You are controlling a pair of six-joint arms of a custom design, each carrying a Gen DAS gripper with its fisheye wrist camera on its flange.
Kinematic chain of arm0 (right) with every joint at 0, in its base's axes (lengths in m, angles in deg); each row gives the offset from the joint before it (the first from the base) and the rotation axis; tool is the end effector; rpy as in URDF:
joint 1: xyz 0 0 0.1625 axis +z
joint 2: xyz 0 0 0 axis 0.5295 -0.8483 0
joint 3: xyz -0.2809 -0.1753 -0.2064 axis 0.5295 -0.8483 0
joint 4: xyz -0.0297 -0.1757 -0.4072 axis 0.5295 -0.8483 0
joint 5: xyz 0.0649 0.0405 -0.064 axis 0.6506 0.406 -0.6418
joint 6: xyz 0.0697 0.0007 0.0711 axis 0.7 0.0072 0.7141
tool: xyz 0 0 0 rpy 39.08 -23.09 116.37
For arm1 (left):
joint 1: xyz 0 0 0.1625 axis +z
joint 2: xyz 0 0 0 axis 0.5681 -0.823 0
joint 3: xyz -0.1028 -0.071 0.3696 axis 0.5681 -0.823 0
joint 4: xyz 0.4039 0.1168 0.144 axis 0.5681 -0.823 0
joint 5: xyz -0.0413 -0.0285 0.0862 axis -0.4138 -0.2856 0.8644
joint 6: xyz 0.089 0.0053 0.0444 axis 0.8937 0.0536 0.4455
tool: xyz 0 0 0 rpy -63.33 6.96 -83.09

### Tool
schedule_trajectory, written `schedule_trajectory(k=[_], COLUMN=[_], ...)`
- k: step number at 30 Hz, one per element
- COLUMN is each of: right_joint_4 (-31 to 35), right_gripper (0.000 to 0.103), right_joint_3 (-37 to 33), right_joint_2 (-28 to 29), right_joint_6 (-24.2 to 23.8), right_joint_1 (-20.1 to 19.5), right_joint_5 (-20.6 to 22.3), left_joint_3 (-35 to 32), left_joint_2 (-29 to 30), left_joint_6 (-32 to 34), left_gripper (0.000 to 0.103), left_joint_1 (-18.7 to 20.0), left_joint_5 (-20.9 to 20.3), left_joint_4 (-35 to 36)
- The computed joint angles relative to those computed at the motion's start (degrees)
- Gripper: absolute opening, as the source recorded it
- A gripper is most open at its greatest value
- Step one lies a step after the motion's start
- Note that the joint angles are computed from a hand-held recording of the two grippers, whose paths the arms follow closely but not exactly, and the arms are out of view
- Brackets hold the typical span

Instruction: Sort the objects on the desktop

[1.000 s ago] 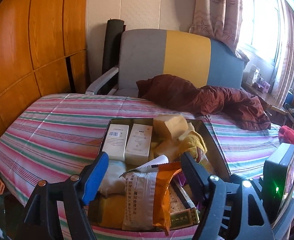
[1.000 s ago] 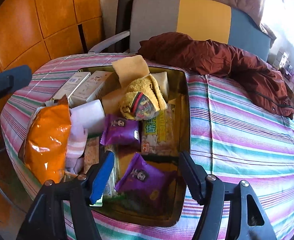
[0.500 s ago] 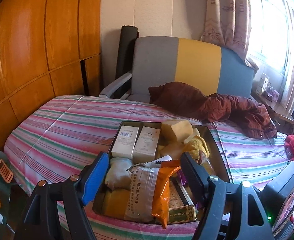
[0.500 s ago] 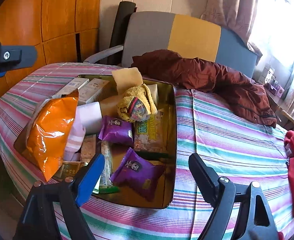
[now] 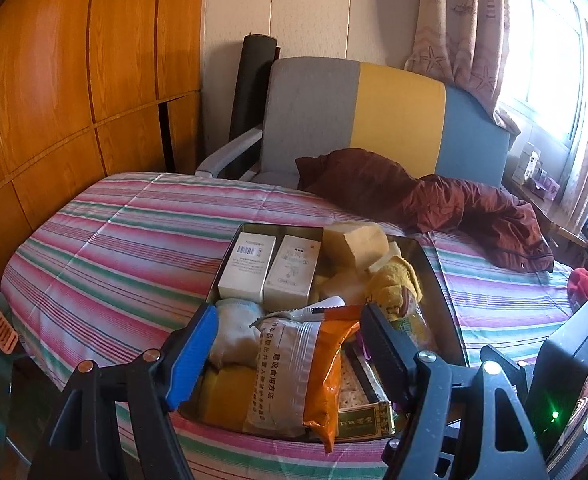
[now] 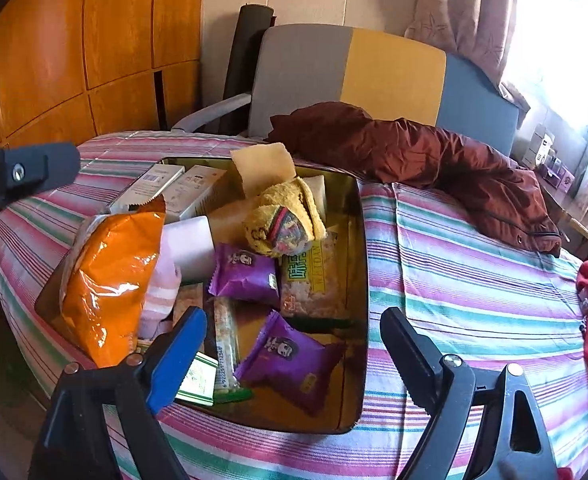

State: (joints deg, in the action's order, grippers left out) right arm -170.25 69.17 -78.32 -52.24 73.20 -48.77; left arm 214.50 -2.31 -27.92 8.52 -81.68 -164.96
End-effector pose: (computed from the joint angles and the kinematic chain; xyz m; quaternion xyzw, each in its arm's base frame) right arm 0.2373 -0.5406 0.0566 0.3657 -0.8424 0.2671 0.2920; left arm -0.1914 -0.4908 0.1921 0.0191 0.8130 -0.4451 0.3750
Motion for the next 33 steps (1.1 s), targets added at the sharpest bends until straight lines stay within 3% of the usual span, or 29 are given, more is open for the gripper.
schedule_trajectory(k=[33], right_joint_4=[1.7], right_gripper=[0.092], right_joint_3=[-2.0], right_joint_2=[1.9], right_joint_6=[0.4], right_joint_1=[-0.4], right_joint_5=[0.0], left_joint_3=[-1.2], left_joint_2=[-0.2], left_joint_6=[-4.3], left_gripper=[0.074], left_joint_1=[1.6], left_joint_5=[-0.3], left_joint_4=[6.6])
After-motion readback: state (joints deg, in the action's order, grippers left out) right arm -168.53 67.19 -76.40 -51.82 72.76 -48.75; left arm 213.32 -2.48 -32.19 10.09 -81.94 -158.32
